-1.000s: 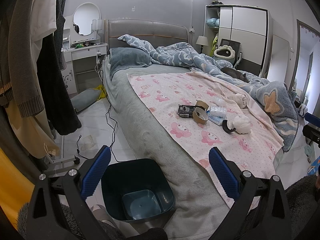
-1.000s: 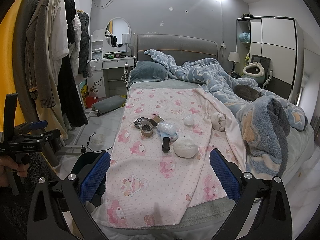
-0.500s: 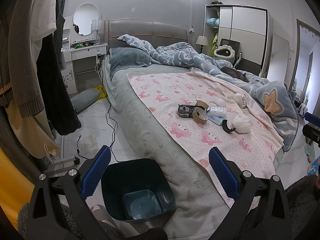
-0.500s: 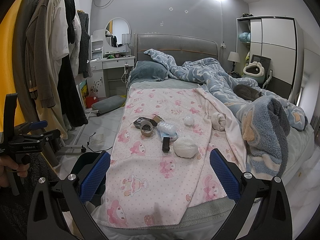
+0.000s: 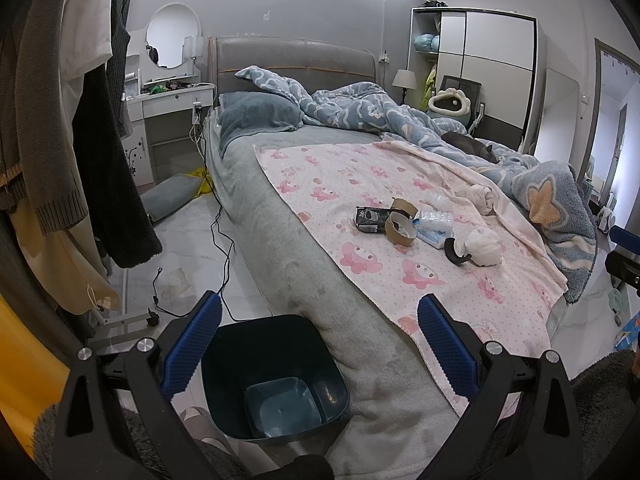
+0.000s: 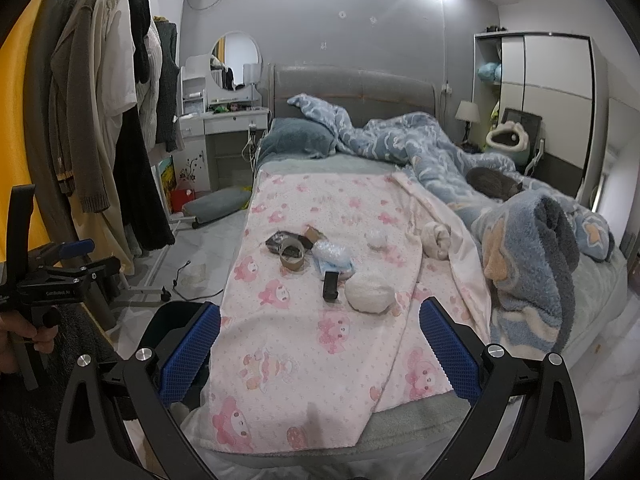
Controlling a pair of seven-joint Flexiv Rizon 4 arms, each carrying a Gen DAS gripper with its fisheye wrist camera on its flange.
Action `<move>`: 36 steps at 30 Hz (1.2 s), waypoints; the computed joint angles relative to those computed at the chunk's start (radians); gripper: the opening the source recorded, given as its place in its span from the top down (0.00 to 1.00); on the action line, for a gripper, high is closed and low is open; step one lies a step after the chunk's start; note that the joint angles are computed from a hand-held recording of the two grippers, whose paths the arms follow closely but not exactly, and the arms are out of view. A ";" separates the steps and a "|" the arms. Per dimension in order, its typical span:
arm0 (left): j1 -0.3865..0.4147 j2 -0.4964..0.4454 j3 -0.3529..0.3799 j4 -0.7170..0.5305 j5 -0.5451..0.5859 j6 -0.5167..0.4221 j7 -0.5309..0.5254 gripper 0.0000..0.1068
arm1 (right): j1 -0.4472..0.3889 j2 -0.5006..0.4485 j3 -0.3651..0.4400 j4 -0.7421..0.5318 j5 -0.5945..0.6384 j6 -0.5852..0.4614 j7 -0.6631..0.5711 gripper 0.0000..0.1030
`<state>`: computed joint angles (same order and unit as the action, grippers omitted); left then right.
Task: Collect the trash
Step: 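Close the right tool on the white crumpled tissue while the left tool approaches the tape roll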
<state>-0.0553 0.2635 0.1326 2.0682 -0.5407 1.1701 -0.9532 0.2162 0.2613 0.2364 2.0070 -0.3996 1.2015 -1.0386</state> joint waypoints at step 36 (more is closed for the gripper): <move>0.063 -0.353 -0.124 -0.295 -0.153 -0.124 0.202 0.07 | 0.010 -0.394 -0.092 -0.288 0.292 -0.021 -0.266 0.31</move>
